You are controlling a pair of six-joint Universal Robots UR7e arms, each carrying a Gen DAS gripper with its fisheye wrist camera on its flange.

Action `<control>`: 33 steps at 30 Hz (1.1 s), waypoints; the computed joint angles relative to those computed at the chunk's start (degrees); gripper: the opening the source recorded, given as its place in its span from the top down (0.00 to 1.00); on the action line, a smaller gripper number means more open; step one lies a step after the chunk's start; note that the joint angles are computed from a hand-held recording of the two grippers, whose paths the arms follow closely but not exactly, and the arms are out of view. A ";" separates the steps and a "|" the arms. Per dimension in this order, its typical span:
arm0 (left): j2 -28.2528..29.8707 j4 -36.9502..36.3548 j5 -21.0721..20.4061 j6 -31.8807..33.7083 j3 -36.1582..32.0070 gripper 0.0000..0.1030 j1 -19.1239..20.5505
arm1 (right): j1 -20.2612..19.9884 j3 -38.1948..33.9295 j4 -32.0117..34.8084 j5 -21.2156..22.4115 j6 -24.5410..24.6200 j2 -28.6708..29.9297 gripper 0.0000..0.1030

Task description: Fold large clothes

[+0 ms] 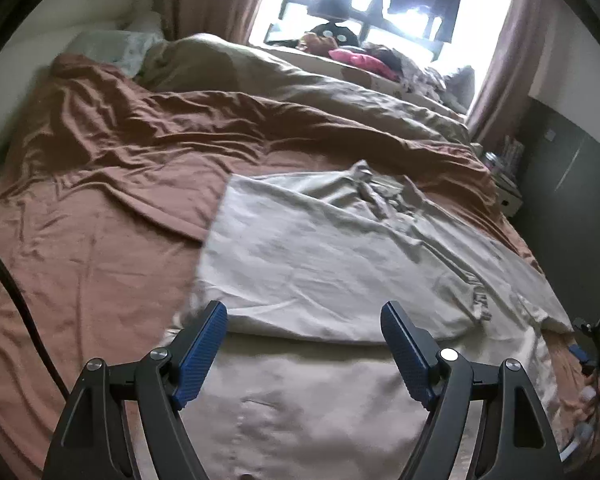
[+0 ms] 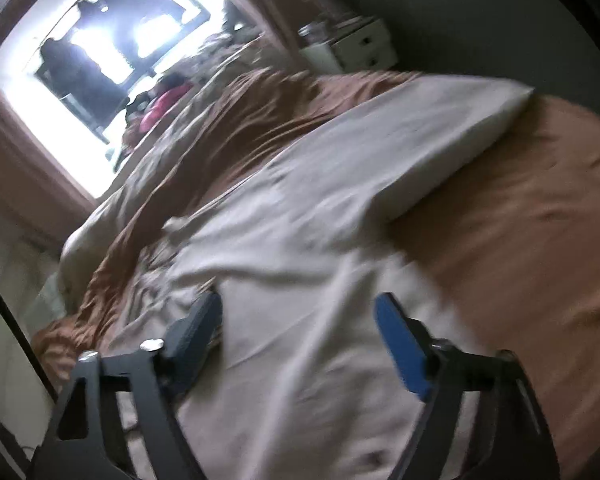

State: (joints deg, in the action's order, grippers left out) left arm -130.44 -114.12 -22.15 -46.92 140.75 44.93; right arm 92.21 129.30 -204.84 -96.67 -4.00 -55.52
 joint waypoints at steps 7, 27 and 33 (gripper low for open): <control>8.76 -13.58 -0.65 7.07 2.09 0.22 1.69 | -4.99 -1.37 2.15 -0.88 -0.40 -3.94 0.50; 24.57 -39.13 -1.94 21.30 2.15 0.22 11.16 | -7.71 -19.13 13.06 -5.36 2.11 5.37 0.60; 25.94 -42.88 -2.41 23.26 2.71 0.22 12.12 | -7.18 -23.05 11.52 -6.76 0.50 9.16 0.80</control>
State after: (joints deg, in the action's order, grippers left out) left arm -104.50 -157.00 -24.56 -23.66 143.47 57.05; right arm 85.03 106.25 -193.33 -103.43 -3.51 -46.36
